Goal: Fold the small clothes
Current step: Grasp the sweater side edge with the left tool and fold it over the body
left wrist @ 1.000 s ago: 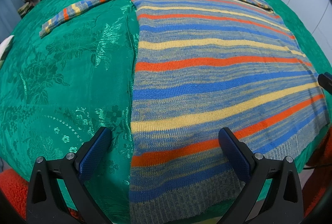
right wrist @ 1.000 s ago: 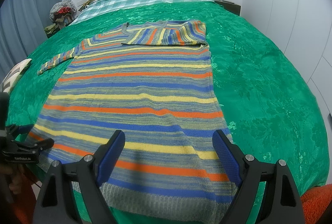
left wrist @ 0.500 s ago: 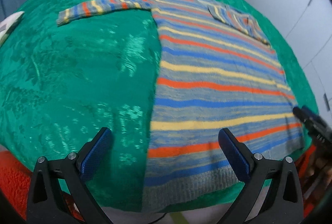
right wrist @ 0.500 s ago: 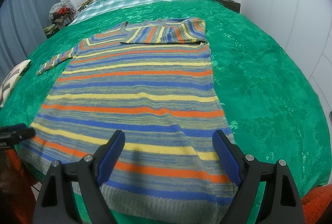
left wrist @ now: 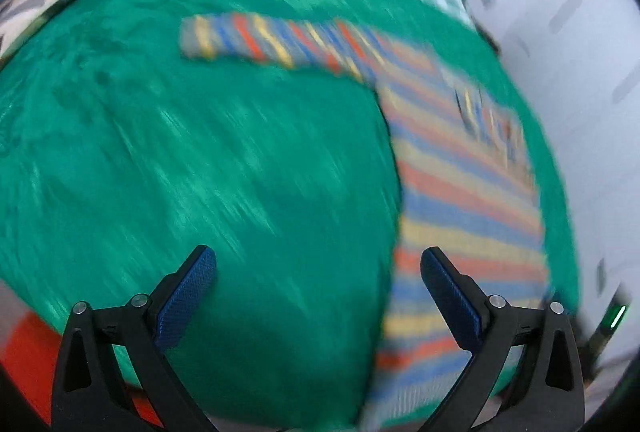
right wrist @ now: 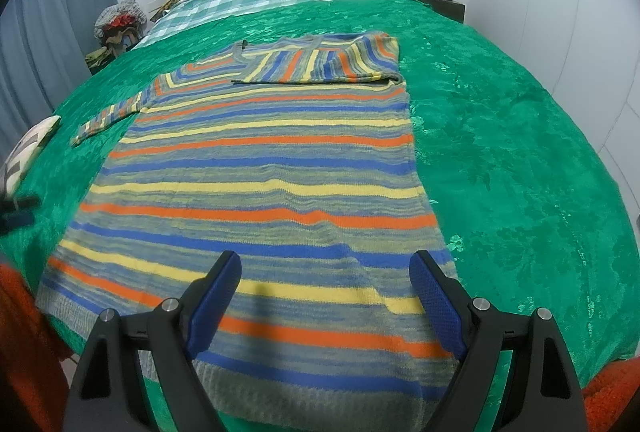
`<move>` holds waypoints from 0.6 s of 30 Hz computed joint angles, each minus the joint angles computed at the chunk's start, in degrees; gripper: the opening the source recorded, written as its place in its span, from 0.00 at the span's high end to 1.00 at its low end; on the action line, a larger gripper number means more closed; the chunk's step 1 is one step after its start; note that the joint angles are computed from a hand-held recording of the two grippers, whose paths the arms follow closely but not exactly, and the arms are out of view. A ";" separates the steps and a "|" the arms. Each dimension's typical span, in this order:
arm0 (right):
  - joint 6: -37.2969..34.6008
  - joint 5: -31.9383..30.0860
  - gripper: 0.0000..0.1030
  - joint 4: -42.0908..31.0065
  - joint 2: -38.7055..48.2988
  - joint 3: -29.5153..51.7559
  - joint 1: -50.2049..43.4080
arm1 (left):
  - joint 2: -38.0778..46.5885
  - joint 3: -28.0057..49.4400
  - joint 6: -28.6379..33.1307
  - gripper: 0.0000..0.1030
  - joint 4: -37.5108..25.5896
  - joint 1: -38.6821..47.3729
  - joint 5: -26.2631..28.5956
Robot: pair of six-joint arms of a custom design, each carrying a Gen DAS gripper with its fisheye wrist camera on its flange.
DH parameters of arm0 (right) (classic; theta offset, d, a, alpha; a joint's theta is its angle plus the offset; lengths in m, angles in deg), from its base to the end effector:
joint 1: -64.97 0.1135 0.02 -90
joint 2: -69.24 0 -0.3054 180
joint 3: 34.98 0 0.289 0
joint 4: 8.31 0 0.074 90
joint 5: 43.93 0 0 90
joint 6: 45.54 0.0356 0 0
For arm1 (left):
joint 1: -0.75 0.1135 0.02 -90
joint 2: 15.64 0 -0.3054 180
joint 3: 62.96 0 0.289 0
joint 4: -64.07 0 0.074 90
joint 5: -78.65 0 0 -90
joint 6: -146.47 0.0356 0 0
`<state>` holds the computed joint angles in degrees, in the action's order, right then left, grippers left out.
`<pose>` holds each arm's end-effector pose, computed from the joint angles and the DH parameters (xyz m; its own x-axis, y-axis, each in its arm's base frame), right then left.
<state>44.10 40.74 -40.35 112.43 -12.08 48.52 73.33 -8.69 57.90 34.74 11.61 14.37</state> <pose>0.1307 -0.0351 0.1357 -0.7606 0.2180 -0.6116 0.2227 0.9724 0.0697 0.2961 0.0411 0.1590 -0.8822 -0.1464 -0.4475 0.0389 0.9245 -0.3791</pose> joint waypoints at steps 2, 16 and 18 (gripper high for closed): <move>-0.07 -0.91 0.17 0.32 0.56 0.11 -1.05 | 6.14 8.35 -1.51 0.01 -3.17 5.09 4.06; -0.03 -2.34 0.17 4.57 8.38 0.25 -3.37 | 42.47 52.31 -8.57 0.49 -14.69 2.02 -7.54; 0.02 -2.79 0.17 4.91 9.35 0.44 -3.84 | 42.97 53.36 -8.05 0.98 -14.57 0.74 -11.81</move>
<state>44.12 37.95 -35.45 121.78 -11.64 44.68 116.30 44.67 49.85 20.17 12.35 2.56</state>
